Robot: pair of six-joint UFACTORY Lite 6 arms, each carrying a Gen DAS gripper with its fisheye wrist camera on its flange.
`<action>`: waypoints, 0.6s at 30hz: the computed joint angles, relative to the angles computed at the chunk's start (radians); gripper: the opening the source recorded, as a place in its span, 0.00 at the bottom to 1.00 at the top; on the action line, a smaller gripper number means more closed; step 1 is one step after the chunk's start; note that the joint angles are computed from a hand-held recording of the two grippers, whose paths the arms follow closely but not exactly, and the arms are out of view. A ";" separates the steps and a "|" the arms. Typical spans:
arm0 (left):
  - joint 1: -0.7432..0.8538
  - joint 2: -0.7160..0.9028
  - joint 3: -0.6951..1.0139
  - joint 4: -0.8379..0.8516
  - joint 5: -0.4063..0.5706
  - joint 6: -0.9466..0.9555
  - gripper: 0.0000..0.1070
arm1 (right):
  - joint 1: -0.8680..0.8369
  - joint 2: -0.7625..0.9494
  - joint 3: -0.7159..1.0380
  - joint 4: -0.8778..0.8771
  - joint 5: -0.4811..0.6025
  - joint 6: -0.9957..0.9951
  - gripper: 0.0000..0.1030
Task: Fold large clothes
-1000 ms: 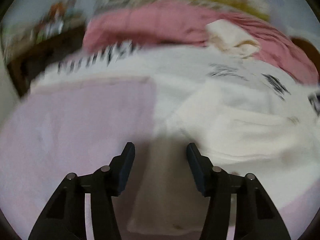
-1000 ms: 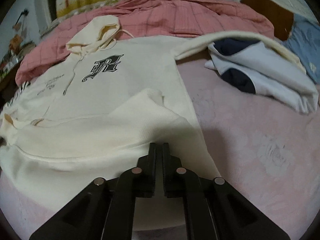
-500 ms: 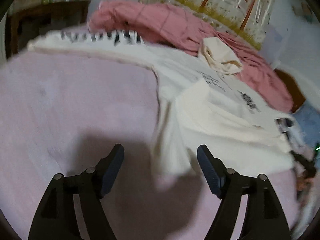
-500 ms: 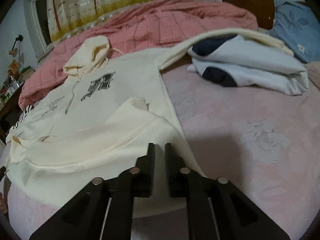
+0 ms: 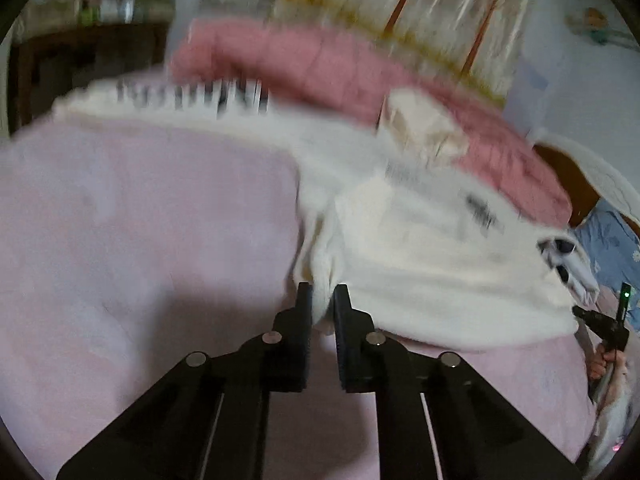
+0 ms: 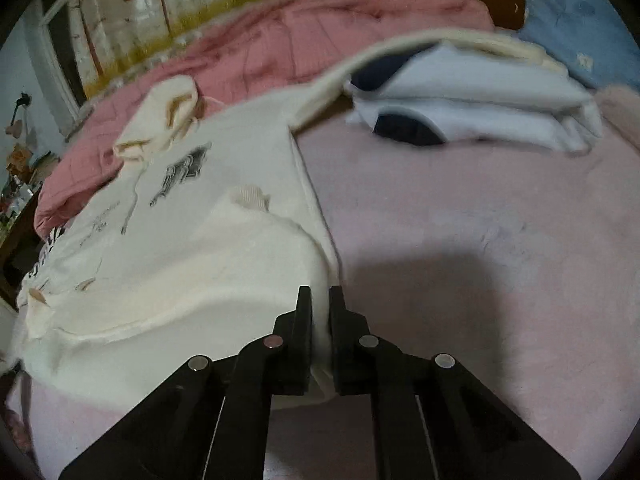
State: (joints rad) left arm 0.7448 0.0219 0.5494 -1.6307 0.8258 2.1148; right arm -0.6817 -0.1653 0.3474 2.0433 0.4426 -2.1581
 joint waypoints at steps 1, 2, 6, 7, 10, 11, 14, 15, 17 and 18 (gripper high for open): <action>0.003 -0.059 -0.037 -0.029 0.006 0.039 0.09 | -0.009 -0.060 -0.038 0.028 0.018 -0.031 0.07; -0.013 -0.107 -0.062 -0.046 -0.013 0.070 0.09 | -0.018 -0.153 -0.087 0.053 0.030 -0.061 0.07; -0.111 0.043 -0.007 -0.138 -0.167 0.166 0.09 | 0.036 -0.192 -0.098 0.160 -0.062 -0.141 0.07; -0.133 0.119 0.047 -0.101 -0.212 0.108 0.10 | 0.043 -0.121 -0.067 0.179 -0.072 -0.156 0.07; -0.142 0.143 0.084 -0.064 -0.244 0.035 0.27 | 0.017 0.026 0.018 0.056 -0.072 -0.034 0.07; -0.158 0.121 0.061 -0.132 -0.277 0.092 0.33 | 0.013 0.025 0.015 0.054 -0.068 -0.035 0.07; -0.156 -0.003 -0.052 -0.274 -0.231 0.275 0.41 | 0.024 -0.014 -0.013 0.113 -0.080 -0.091 0.09; -0.142 -0.053 -0.095 -0.296 -0.181 0.327 0.42 | 0.024 -0.056 -0.038 0.127 -0.073 -0.111 0.09; -0.123 -0.199 -0.202 -0.340 -0.092 0.420 0.49 | 0.035 -0.145 -0.081 0.157 -0.071 -0.145 0.15; -0.144 -0.275 -0.245 -0.375 -0.087 0.450 0.57 | 0.054 -0.221 -0.115 0.194 -0.085 -0.180 0.20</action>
